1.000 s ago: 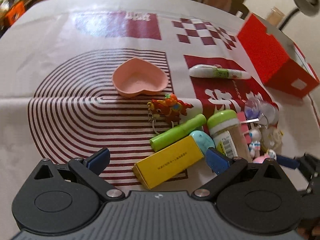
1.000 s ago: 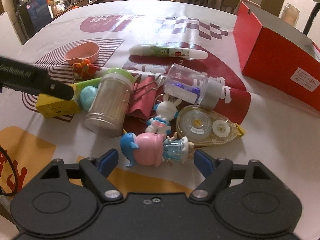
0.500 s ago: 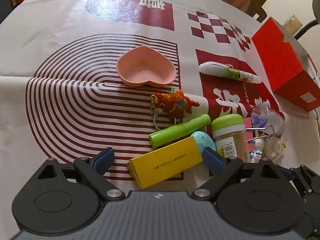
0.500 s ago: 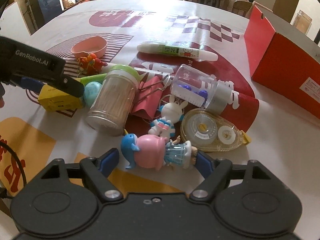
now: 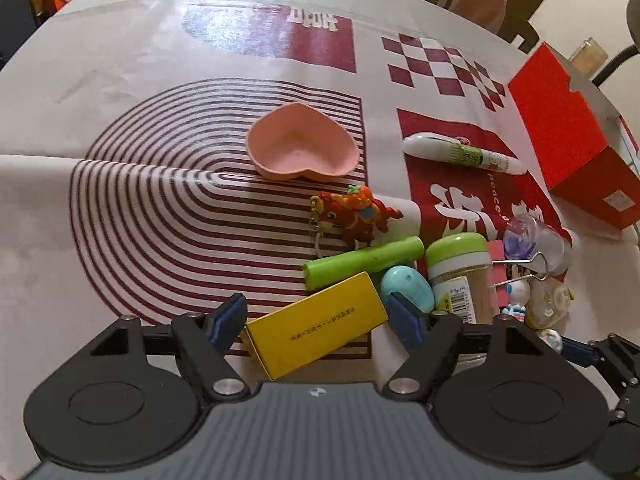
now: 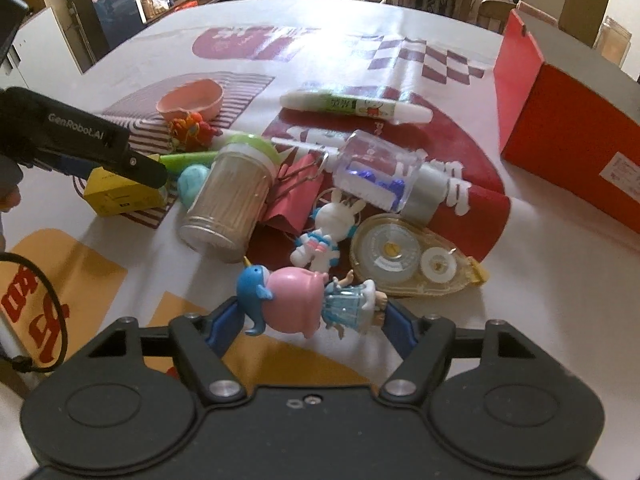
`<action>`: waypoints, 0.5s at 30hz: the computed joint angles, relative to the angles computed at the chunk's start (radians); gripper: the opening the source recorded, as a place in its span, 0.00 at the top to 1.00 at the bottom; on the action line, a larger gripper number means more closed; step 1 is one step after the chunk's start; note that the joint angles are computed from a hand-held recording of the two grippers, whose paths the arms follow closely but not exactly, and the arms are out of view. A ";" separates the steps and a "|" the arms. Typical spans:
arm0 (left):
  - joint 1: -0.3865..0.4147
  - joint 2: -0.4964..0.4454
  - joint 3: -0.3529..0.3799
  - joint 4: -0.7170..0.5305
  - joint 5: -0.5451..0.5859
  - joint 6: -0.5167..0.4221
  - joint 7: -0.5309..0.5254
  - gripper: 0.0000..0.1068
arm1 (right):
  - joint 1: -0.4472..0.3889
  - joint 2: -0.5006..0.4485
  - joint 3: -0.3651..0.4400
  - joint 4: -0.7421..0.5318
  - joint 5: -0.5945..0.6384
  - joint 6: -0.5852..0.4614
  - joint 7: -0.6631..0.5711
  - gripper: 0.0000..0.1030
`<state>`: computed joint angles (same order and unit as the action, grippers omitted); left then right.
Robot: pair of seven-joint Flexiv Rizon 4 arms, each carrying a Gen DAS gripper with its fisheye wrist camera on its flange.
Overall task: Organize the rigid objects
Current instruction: 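Grasp the yellow box with the left tool while the right tool grasps the pink pig figurine, then carry the yellow box with the left tool while the right tool carries the figurine into the red shoebox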
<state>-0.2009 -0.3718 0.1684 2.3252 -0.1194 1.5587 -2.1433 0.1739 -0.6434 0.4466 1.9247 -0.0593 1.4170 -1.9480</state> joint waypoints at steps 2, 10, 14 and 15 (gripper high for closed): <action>-0.004 0.007 0.008 0.005 0.001 0.008 -0.008 0.28 | -0.018 0.006 0.014 0.000 0.007 0.011 -0.013 0.28; -0.176 0.024 0.228 -0.066 0.150 -0.010 -0.135 0.29 | -0.077 0.012 0.051 -0.061 0.038 0.053 -0.047 0.28; -0.170 0.028 0.232 -0.132 0.221 -0.031 -0.146 0.29 | -0.101 -0.001 0.056 -0.125 0.031 0.071 -0.048 0.28; -0.147 0.027 0.209 -0.147 0.224 -0.027 -0.137 0.29 | -0.104 -0.007 0.054 -0.145 0.028 0.072 -0.047 0.28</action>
<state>-0.3476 -0.3446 0.3771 2.1784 0.1051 1.5321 -2.2799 0.0699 -0.6500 0.5004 1.7794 -0.0317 1.4885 -1.9951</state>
